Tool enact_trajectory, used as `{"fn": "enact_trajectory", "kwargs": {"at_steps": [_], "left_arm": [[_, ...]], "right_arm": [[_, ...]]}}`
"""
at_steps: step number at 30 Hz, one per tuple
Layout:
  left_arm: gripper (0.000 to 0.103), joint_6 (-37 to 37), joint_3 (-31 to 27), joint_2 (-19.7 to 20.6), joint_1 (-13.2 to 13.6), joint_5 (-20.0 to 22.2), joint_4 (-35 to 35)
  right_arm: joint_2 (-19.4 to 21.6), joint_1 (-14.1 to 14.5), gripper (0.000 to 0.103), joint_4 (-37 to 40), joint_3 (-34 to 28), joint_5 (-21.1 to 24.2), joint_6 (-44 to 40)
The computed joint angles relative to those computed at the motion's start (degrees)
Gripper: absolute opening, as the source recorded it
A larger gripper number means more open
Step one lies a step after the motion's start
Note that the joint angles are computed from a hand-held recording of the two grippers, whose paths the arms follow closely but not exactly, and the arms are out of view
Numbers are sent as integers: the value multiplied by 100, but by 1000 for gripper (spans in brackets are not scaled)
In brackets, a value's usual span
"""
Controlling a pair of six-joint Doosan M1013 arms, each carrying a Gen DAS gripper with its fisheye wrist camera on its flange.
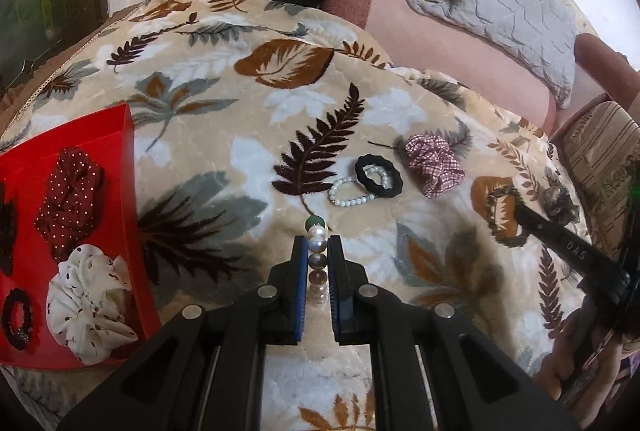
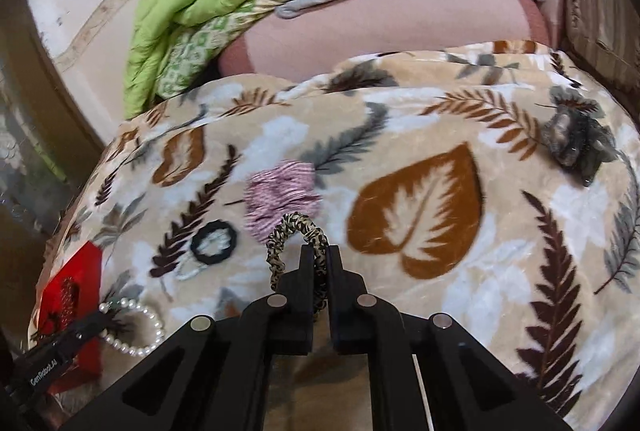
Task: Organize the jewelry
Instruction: 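Close the left tool on the pearl bracelet and lift it, then carry the leopard-print scrunchie and pearl bracelet over the red tray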
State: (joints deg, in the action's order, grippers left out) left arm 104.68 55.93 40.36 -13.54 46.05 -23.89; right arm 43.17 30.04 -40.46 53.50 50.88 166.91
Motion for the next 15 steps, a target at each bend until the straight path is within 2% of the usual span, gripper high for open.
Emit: {"fn": "enact_trajectory", "kwargs": {"at_steps": [5,10,15], "left_arm": [[9,-183,-29,-31,61,9,73],[9,-284,175,-219,202,-187,46],[9,-137,587,-542,507,-476,-400]], "right_arm": [[138,52,6,265,-219,-191,-421],[269,186,6,206,-478,-303,-778],[406,359,6,382,-827,-568,-1205]]}}
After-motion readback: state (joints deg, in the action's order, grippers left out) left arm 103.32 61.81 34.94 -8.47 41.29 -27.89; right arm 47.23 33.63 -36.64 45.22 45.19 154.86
